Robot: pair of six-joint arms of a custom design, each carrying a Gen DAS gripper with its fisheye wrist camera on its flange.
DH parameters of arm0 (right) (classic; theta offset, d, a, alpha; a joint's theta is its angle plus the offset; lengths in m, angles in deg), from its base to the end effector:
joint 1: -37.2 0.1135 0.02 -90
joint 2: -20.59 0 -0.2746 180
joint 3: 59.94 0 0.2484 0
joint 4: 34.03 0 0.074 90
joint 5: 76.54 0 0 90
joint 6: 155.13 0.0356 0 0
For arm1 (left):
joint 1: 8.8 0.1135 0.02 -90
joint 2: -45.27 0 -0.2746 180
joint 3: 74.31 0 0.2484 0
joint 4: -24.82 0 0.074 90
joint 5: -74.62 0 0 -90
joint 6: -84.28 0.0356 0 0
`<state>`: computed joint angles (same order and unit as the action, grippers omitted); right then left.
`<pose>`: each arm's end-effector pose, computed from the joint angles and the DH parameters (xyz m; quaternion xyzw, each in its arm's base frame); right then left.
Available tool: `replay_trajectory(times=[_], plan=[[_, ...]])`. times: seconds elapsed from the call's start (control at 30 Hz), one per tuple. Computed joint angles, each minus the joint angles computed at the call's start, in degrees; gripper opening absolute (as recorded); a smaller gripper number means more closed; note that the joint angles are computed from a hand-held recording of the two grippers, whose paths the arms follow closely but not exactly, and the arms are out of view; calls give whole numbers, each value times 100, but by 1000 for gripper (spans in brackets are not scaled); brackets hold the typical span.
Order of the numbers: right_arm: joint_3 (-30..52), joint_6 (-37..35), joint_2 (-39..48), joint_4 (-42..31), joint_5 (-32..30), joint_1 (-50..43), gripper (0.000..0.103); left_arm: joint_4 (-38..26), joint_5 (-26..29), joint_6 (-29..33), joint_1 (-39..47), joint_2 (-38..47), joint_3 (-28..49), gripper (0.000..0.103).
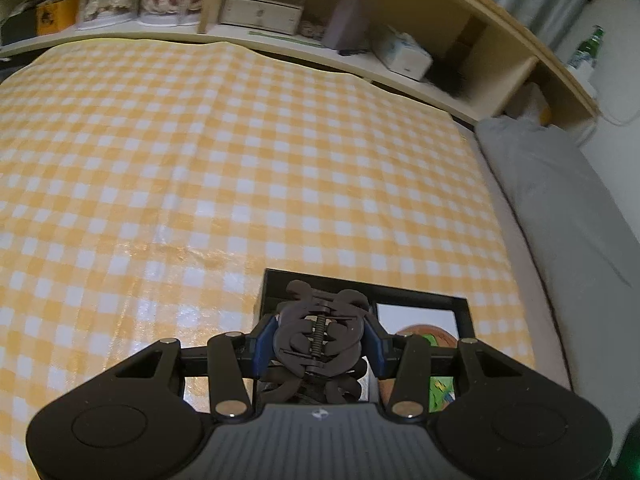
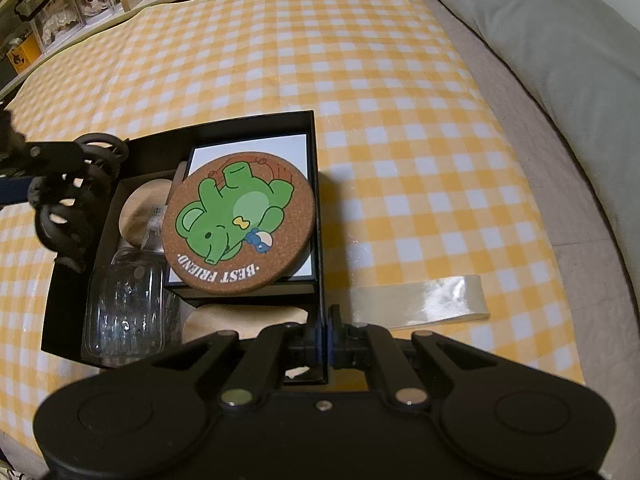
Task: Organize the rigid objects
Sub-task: 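Carry the hair claw with the left tool and lower it into the box, then open the left tool to release the hair claw and withdraw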
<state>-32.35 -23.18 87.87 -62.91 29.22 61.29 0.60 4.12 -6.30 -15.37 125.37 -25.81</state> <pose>0.1360 0.0502 0.1074 0.1763 0.9575 -0.0126 0.2278 0.2418 -0.0398 0.1649 0.0989 0.9382 -0.1796 0.2790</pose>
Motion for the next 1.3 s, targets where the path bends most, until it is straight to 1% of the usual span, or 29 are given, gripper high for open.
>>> replay_trajectory(times=[0.17,0.23,0.3,0.47,0.5,0.63,0.67,0.77,0.9,1.13,1.3], plan=[[0,8,-10,-8,0,4,3,44,-145,-208,-91,116,46,48],[-6,-9,-12,0,-2,-9,3,142,-216,-228,-111,76,-20,52],[5,17,0,-7,7,16,3,124,-326,-70,-147,10,-45,61],[-9,-9,-13,5,-4,-12,3,-134,-148,352,11,-75,0,66],[-4,-3,-3,5,-2,-6,3,-180,-135,432,41,-100,1,69],[-22,-30,-20,21,-15,-35,3,-345,-114,727,131,-289,-73,74],[-22,-30,-20,21,-15,-35,3,-412,-112,779,139,-363,-98,77],[-24,-33,-15,26,-15,-34,3,-683,-72,995,194,-616,-149,89],[-18,-23,-8,28,-12,-22,3,-1148,72,1378,361,-1150,-246,97],[-10,3,-3,18,-7,0,3,-2026,319,2170,805,-2149,-402,102],[7,35,17,15,8,33,3,-2641,682,2822,1394,-2614,-471,103]])
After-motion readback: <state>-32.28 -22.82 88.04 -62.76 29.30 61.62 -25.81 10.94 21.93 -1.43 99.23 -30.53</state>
